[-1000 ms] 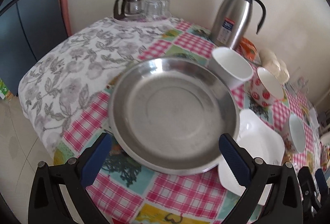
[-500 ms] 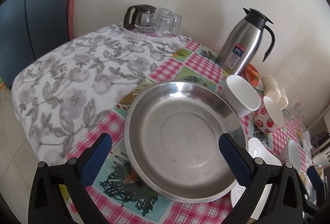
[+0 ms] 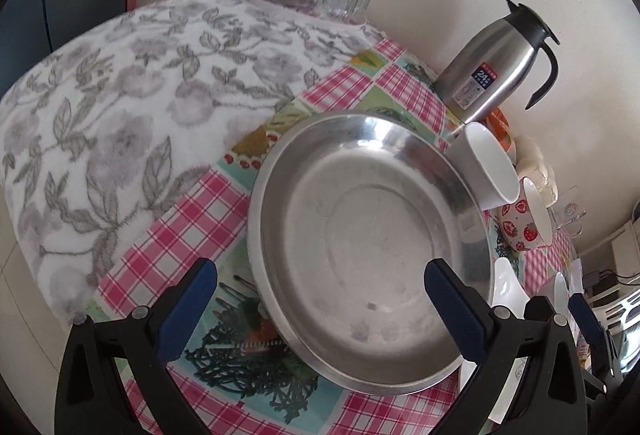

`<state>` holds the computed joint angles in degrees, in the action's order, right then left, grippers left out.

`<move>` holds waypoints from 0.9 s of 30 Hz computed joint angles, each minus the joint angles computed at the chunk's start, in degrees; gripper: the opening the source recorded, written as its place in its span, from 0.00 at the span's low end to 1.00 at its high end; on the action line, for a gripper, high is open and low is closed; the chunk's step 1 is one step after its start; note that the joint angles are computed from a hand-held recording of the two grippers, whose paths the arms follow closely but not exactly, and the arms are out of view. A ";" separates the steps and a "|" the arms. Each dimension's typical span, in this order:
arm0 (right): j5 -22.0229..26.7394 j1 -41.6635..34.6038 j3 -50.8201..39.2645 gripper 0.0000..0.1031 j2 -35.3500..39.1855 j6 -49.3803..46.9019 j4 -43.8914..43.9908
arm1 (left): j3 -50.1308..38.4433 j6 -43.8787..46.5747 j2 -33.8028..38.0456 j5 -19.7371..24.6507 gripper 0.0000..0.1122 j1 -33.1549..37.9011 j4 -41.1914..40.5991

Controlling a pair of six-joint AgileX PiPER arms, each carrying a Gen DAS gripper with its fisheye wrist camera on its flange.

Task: Organize plates and bowls
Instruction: 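Move the left tool to the steel plate rim while the right tool approaches the rim too, then close the left gripper on the steel plate rim while the right gripper closes on it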

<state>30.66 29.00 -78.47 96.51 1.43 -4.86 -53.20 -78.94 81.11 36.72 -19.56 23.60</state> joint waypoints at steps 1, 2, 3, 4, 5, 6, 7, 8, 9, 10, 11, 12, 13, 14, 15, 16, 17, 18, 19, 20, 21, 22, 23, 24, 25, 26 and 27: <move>0.47 -0.01 -0.73 1.00 0.75 -1.13 0.91 | 0.38 0.88 0.09 -0.70 0.92 0.57 -0.90; 0.85 0.06 -1.42 1.00 1.48 -1.75 1.32 | 0.86 1.87 0.01 -1.67 0.92 1.20 -1.88; 1.03 0.10 -1.86 1.00 2.05 -2.27 1.75 | 1.38 3.14 -0.08 -2.83 0.92 1.95 -3.17; 1.21 0.03 -2.40 1.00 2.71 -3.03 2.56 | 1.89 4.50 -0.10 -4.05 0.91 2.78 -4.51; 1.62 -0.10 -3.12 0.99 3.44 -3.77 3.49 | 2.15 5.58 0.06 -4.78 0.91 3.40 -5.53; 2.25 -0.46 -4.01 0.98 4.24 -5.05 5.04 | 2.41 6.55 0.23 -5.38 0.90 3.96 -6.37; 2.97 -0.95 -4.95 0.97 5.06 -6.80 7.23 | 2.55 7.37 0.43 -5.80 0.87 4.43 -6.97; 3.76 -1.51 -5.90 0.92 5.86 -8.53 9.44 | 2.83 8.52 0.52 -6.42 0.86 5.04 -7.87; 4.65 -1.99 -6.94 0.87 6.71 -9.92 11.26 | 3.28 9.99 0.65 -7.47 0.84 5.86 -9.21; 5.46 -2.44 -8.05 0.84 7.68 -11.41 13.06 | 3.72 11.38 0.78 -8.36 0.83 6.62 -10.67; 6.19 -2.84 -9.11 0.82 8.64 -12.72 14.65 | 3.98 12.66 1.05 -8.96 0.81 7.27 -11.95; 6.66 -3.15 -9.97 0.80 9.45 -13.38 15.62 | 4.34 14.06 1.31 -9.78 0.78 7.94 -13.06; 6.94 -3.41 -10.70 0.78 10.24 -14.15 16.64 | 4.61 14.21 1.31 -10.31 0.74 8.14 -12.81; 7.52 -3.58 -11.75 0.74 11.15 -14.71 17.40 | 4.66 14.15 1.33 -10.56 0.73 8.27 -12.33; 8.41 -3.73 -13.08 0.68 12.20 -15.09 17.94 | 4.81 15.11 1.29 -11.06 0.70 8.66 -13.00; 9.35 -3.92 -14.44 0.64 13.29 -15.55 18.60 | 5.00 16.26 1.30 -11.73 0.67 9.09 -14.00; 10.27 -4.08 -15.88 0.58 14.40 -15.58 18.79 | 5.20 17.36 1.40 -12.46 0.65 9.45 -14.87; 11.01 -4.16 -17.24 0.55 15.47 -15.18 18.55 | 5.19 17.61 1.52 -12.58 0.62 9.48 -14.69; 11.57 -4.24 -18.40 0.53 16.42 -14.82 18.39 | 5.07 17.79 1.66 -12.50 0.58 9.55 -14.50; 12.14 -4.39 -19.51 0.48 17.35 -15.06 18.73 | 4.90 18.81 1.87 -12.51 0.56 9.80 -15.18; 12.69 -4.42 -20.59 0.44 18.23 -15.10 18.65 | 4.83 20.25 2.09 -12.84 0.52 10.25 -16.32; 13.13 -4.42 -21.64 0.43 19.09 -14.75 18.08 | 4.76 20.55 2.28 -13.03 0.48 10.44 -16.50; 13.59 -4.46 -22.65 0.40 19.87 -14.47 17.52 | 4.72 20.20 2.40 -13.01 0.47 10.48 -16.04; 13.99 -4.45 -23.48 0.38 20.59 -14.03 16.94 | 4.47 20.12 2.74 -12.96 0.46 10.57 -15.67; 14.08 -4.46 -24.08 0.38 21.17 -13.54 16.55 | 4.36 20.28 2.91 -12.98 0.45 10.54 -15.53; 13.83 -4.57 -24.25 0.37 21.36 -13.44 16.59 | 4.17 20.50 3.10 -12.87 0.44 10.52 -15.39; 13.98 -4.64 -24.67 0.37 21.76 -13.21 16.47 | 3.84 20.91 3.37 -12.64 0.42 10.50 -15.38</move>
<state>44.64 24.36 -103.14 118.28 -11.78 11.61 -49.35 -58.03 84.48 24.09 -9.06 8.22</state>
